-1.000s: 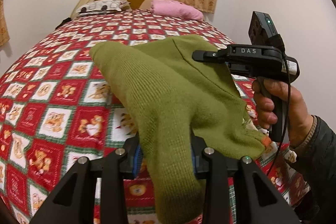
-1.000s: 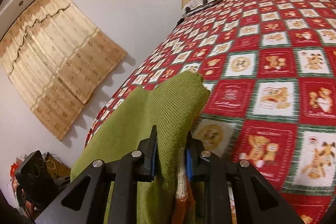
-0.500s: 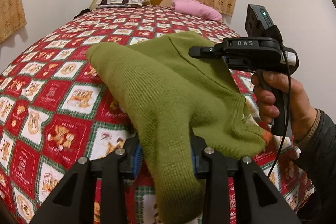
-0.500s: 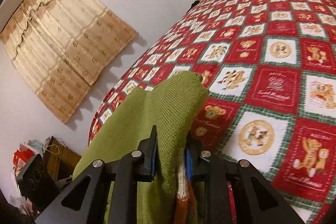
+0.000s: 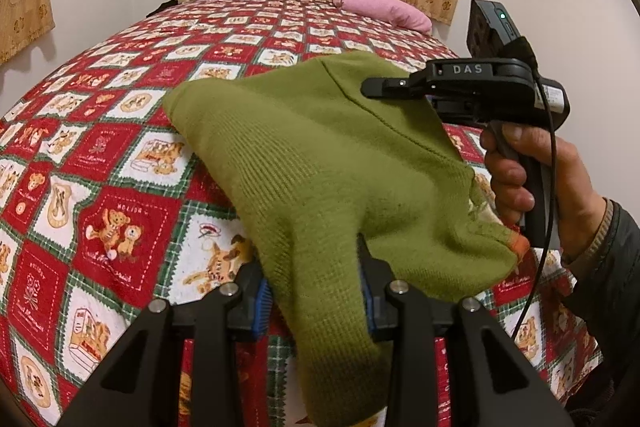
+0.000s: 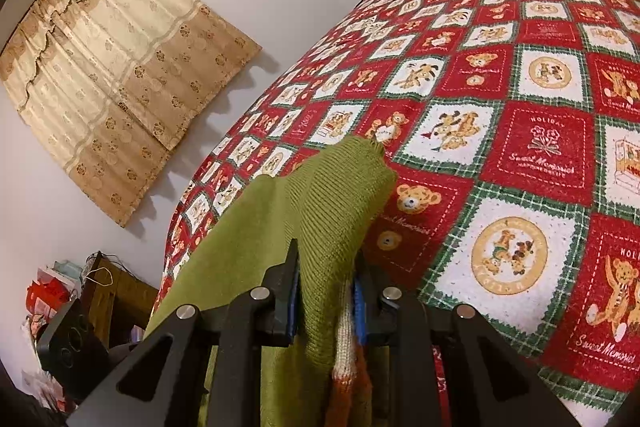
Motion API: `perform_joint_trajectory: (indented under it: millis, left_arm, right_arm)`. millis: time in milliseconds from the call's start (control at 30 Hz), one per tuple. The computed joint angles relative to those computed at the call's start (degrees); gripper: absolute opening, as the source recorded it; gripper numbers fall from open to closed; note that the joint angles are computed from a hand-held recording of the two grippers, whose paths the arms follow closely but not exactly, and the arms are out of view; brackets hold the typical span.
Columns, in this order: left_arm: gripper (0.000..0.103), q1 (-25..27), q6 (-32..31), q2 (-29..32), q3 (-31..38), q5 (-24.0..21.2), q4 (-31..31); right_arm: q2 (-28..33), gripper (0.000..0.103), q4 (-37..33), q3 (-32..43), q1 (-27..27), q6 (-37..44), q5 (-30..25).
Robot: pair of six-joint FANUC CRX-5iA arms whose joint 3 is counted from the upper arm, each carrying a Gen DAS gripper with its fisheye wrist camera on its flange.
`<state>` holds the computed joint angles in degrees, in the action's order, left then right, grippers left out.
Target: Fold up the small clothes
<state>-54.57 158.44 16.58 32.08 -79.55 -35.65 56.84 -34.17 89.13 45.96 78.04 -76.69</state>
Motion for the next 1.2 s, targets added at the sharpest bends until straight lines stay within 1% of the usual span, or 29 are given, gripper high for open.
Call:
perform_joint_trajectory:
  millis: [167,300,367,467,500,600,667,800,900,967,1133,1200]
  left_arm:
    - [0.038,0.2,0.3,0.1,-0.4,0.2,0.5]
    - [0.041,0.4,0.2,0.3,-0.4,0.1,0.9]
    - [0.043,0.4,0.3,0.5,-0.4,0.1,1.0]
    - [0.052,0.5,0.3,0.7,-0.3,-0.1,1.1]
    - [0.057,0.4,0.4,0.9,0.0,-0.4,1.1]
    - [0.061,0.3,-0.9,1.8,0.8,-1.2,1.0]
    - [0.065,0.4,-1.1,2.1,1.0,-1.3,1.0]
    - [0.072,0.4,-1.1,2.5,1.3,-1.6,1.0]
    - [0.077,0.2,-1.9,3.1,2.1,-2.8,0.8]
    - [0.077,-0.2,-2.1,3.2,2.5,-3.5,0.2]
    - [0.080,-2.0,-3.5,4.4,5.6,-7.9,-2.8]
    - [0.080,-2.7,-3.3,4.5,6.5,-9.2,-4.2]
  right_arm:
    - [-1.5,0.021,-0.4,-3.7,-0.3,0.3,1.7]
    - [-1.7,0.021,0.3,-4.7,-0.2,0.2,2.1]
    - [-2.6,0.021,0.8,-6.7,-0.1,0.2,3.0]
    - [-4.2,0.022,0.7,-10.6,-0.3,0.1,5.0]
    - [-4.4,0.022,0.7,-11.2,-0.3,0.0,5.3]
    - [-5.0,0.022,1.1,-12.8,-0.3,0.1,6.1]
    - [-5.2,0.022,2.9,-13.6,0.3,0.4,6.3]
    - [-6.4,0.023,2.1,-16.5,-0.1,0.5,7.8]
    - [-6.5,0.024,2.3,-16.8,0.0,0.2,7.8]
    - [-7.4,0.027,2.8,-18.1,0.1,0.2,8.5]
    - [-13.8,0.033,4.0,-27.3,0.5,2.2,13.5]
    - [-16.2,0.038,3.7,-30.7,0.4,2.9,15.2]
